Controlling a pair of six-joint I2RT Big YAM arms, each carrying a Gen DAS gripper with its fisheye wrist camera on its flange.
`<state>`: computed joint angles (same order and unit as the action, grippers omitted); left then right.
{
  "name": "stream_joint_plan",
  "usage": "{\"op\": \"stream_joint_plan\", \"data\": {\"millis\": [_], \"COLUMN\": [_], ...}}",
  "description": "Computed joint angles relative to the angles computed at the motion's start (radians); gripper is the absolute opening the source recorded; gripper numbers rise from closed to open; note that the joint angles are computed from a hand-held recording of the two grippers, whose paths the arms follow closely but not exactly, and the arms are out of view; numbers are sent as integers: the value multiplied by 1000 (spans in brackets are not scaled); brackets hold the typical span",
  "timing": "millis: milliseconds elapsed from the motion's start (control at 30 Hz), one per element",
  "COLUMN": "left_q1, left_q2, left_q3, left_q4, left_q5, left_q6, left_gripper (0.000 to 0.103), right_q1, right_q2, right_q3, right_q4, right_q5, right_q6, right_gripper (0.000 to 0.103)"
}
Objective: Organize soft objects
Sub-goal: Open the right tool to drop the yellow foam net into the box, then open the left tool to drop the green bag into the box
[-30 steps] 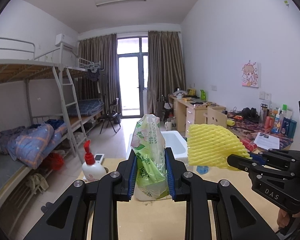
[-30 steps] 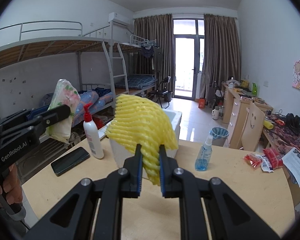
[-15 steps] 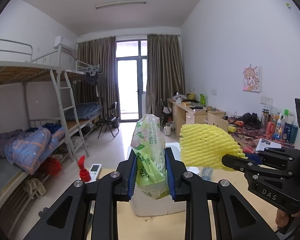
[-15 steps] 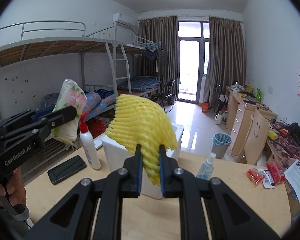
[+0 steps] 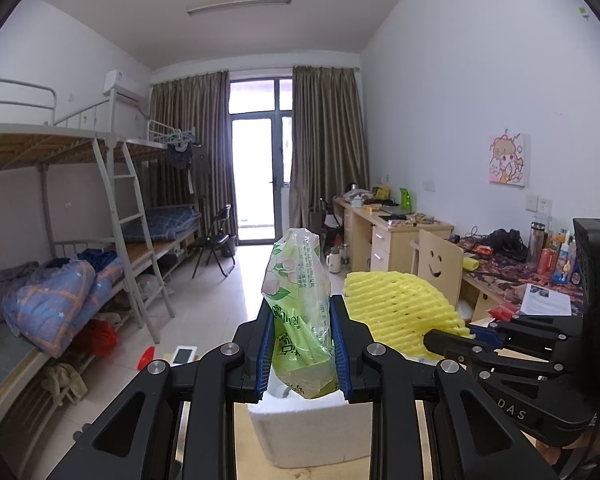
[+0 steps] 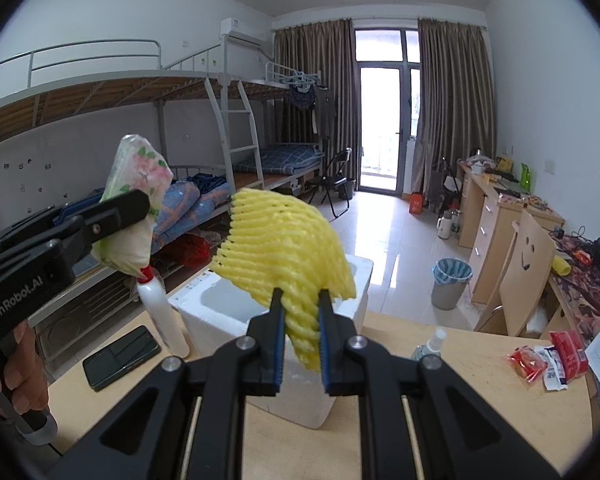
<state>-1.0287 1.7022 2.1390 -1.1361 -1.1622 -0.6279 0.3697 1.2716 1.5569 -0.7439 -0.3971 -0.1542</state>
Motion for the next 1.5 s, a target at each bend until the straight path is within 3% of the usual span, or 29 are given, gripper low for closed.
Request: {"op": "stream_joint_plan", "data": {"millis": [367, 800, 833, 933, 967, 1367, 1400, 1467, 1500], "left_q1": [56, 68, 69, 71, 72, 80, 80, 81, 81], "left_q2": [-3, -15, -16, -16, -17, 3, 2, 3, 4], "left_q3": [-21, -34, -35, -39, -41, -8, -10, -10, -9], "left_q4": [31, 9, 11, 14, 13, -32, -30, -34, -33], "left_q5": [42, 13, 10, 16, 16, 28, 29, 32, 41], "left_q6": [19, -8, -5, -11, -14, -36, -33, -36, -35], "left_gripper": [28, 28, 28, 28, 28, 28, 28, 28, 28], "right_q1": [16, 58, 62, 56, 54, 46, 44, 37, 33], "right_q2": [91, 181, 184, 190, 187, 160, 155, 142, 136], "right_q3": [91, 172, 174, 181, 179, 169, 165, 153, 146], "right_q4": [-25, -92, -93, -99, -97, -89, -85, -74, -64], "right_q5": [11, 28, 37, 20, 15, 24, 26, 23, 16], "right_q6": [-10, -8, -8, 7, 9, 3, 6, 12, 14], "right_gripper": [17, 19, 25, 58, 64, 69, 72, 89, 93]}}
